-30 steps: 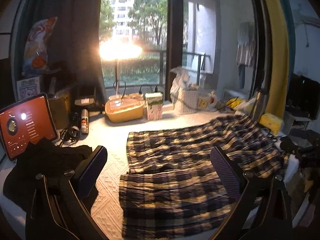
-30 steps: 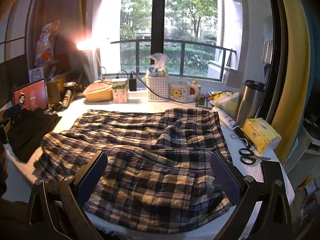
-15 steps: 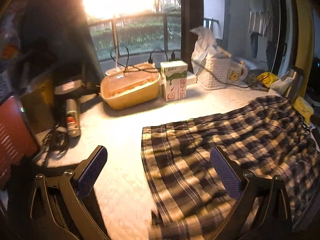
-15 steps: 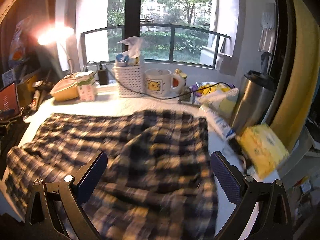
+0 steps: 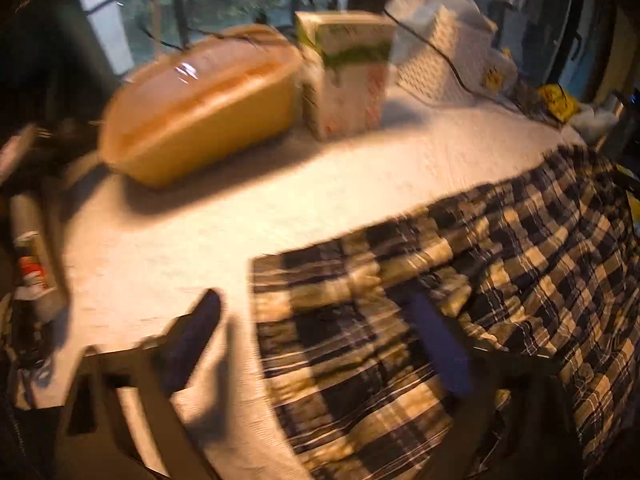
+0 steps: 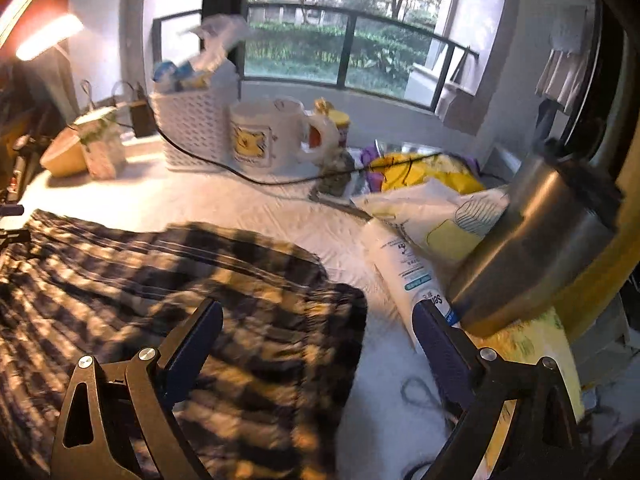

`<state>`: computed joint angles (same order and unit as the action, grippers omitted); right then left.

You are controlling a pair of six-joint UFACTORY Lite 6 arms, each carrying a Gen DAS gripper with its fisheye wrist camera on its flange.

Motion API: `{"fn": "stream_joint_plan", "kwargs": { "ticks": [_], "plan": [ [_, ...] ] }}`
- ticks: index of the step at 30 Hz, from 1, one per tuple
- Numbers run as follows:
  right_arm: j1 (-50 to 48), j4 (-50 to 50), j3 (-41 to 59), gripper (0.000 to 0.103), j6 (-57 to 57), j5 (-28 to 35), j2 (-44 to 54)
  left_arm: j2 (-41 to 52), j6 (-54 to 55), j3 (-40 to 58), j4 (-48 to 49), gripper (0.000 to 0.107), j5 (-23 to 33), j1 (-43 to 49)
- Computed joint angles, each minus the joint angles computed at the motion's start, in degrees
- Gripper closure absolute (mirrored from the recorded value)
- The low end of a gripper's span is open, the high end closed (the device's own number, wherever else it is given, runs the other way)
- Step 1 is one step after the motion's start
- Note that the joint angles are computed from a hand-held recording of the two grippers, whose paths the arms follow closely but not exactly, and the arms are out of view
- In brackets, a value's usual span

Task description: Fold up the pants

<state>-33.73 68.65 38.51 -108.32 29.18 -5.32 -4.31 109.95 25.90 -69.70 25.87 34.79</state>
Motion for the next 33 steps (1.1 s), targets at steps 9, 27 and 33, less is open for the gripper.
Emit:
{"fn": "stream_joint_plan", "kwargs": {
  "ticks": [9, 27, 33],
  "plan": [
    [4.4, -0.5, 5.7, 0.063, -0.4, -1.3, 14.7, -8.8, 3.9, -6.5, 0.0, 0.105, 3.1, -0.5],
    [19.8, 11.7, 9.5, 0.077, 1.7, -5.2, 2.1, -5.8, 8.0, 15.2, -12.8, 0.100, 4.4, 3.6],
    [24.6, 12.3, 16.6, 0.077, 4.3, -15.0, 13.8, -1.0, 1.6, 17.7, -8.9, 0.037, -1.6, -0.3]
  ]
}}
